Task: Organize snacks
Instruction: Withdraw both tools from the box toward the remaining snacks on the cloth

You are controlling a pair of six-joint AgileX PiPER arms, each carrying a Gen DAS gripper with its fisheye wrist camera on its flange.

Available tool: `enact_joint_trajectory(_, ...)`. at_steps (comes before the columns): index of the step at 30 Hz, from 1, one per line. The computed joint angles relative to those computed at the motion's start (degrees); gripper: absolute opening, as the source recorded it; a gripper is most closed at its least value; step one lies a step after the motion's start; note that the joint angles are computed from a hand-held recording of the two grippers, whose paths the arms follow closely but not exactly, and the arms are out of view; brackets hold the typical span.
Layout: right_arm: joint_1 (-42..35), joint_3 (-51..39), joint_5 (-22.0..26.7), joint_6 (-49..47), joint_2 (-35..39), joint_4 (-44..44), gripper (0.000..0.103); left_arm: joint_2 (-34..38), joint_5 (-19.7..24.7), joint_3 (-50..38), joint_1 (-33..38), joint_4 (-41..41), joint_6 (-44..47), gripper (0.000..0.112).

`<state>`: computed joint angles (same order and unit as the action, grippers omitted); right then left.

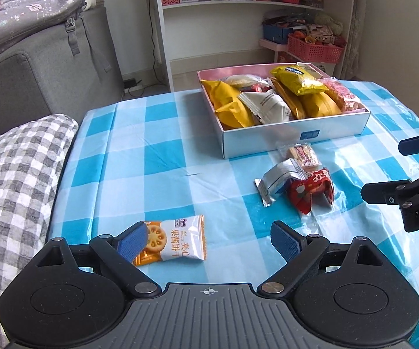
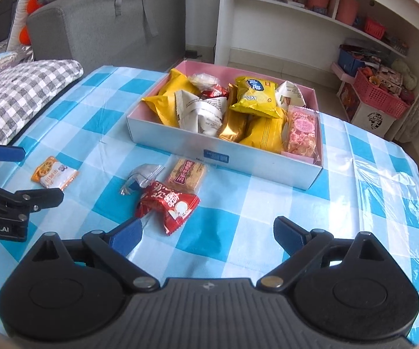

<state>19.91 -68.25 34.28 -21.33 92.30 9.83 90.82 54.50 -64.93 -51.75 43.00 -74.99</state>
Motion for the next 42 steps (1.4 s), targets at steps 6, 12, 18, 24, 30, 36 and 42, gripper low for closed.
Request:
enact_joint_trajectory(6, 1.3, 1.4, -0.5, 1.6, 0.3, -3.5, 0.097, -3.2, -2.4, 6.2, 1.6, -0.6, 0.6, 0.093)
enact_joint_trajectory(12, 2.3, 1.5, -0.4, 2.9, 0.7, -3.1, 0.098, -5.5, -5.9, 11.0, 2.9, -0.1, 0.8, 0.093)
enact_joint_trajectory(18, 3.4, 1.0, -2.3, 3.4, 2.3, -2.6, 0.098, -3.6, -9.1, 12.8, 4.0, 4.6, 0.2, 0.093)
enact_joint_trajectory(24, 4.3, 0.1, -4.8, 5.7, 4.7, -3.2, 0.098, -1.1, -13.0, 13.6, 7.6, 10.6, 1.4, 0.093)
enact_joint_trajectory(30, 5.0, -0.7, -6.4, 3.7, 6.3, -1.2, 0.098, -1.5, -17.4, 12.6, 11.2, 1.7, 8.2, 0.091)
enact_joint_trajectory(36, 5.5, -1.1, -6.4, 2.8, 7.2, -1.5, 0.096, -3.6, -20.5, 12.7, 12.3, -12.0, 20.6, 0.09)
enact_joint_trajectory(42, 5.4, -1.0, -6.1, 1.4, 7.2, -0.4, 0.095, -6.0, -23.8, 12.7, 13.2, -30.2, 39.5, 0.09)
